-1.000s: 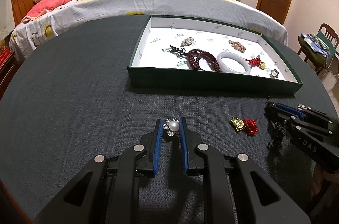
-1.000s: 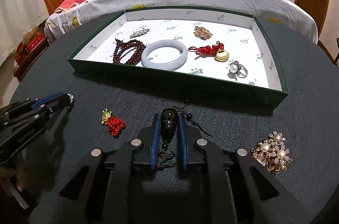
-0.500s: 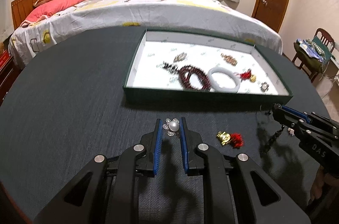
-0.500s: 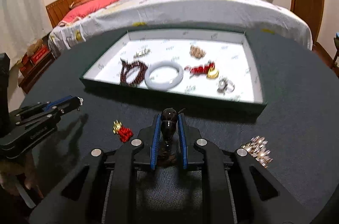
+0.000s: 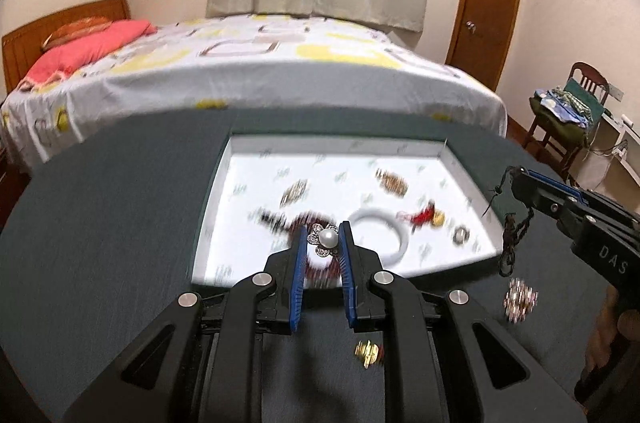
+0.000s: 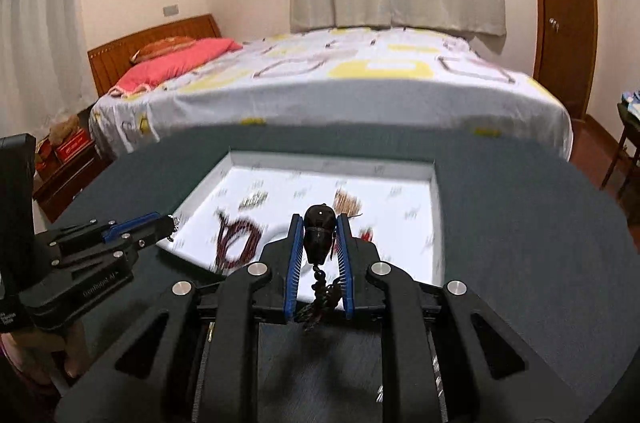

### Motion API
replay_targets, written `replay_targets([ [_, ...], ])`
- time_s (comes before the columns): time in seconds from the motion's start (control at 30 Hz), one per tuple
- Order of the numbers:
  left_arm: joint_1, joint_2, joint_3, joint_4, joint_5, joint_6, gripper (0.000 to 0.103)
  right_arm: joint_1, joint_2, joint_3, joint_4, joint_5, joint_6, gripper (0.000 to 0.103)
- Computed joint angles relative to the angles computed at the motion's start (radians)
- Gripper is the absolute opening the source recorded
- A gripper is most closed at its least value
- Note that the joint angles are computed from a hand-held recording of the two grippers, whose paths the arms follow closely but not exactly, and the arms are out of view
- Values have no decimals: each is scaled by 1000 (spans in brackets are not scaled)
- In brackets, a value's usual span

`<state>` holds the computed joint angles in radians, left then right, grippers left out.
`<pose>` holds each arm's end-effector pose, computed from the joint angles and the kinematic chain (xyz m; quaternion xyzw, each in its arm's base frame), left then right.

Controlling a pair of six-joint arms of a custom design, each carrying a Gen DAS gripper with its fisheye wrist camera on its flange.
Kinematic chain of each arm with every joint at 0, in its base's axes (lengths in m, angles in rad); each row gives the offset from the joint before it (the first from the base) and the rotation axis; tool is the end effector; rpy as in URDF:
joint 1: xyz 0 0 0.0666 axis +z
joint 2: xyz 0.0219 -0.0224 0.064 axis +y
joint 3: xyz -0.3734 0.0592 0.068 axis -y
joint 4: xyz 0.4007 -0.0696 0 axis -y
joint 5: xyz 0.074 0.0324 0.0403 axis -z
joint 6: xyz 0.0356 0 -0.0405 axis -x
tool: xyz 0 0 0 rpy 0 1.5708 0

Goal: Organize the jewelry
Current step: 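Carry the pearl brooch and black pendant into the green box and open both tools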

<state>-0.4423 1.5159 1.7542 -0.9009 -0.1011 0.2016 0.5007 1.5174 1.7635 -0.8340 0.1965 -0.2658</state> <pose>0.4938 -0.2303 0.5343 0.0858 0.8937 -0.0955 0.4299 0.4852 0.2571 0.5441 -0.0568 0.8768 0.0954 0.4679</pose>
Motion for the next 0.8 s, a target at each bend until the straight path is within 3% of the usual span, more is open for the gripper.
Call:
replay_targets([
  [0.33, 11, 202, 258, 3, 15, -30, 17, -74, 111, 133, 32, -8, 30, 17],
  [0.53, 11, 341, 411, -94, 30, -29, 17, -115, 195, 194, -28, -45, 9, 17],
  [0.8, 17, 447, 532, -215, 44, -24, 17, -133, 284, 246, -152, -72, -22, 17],
])
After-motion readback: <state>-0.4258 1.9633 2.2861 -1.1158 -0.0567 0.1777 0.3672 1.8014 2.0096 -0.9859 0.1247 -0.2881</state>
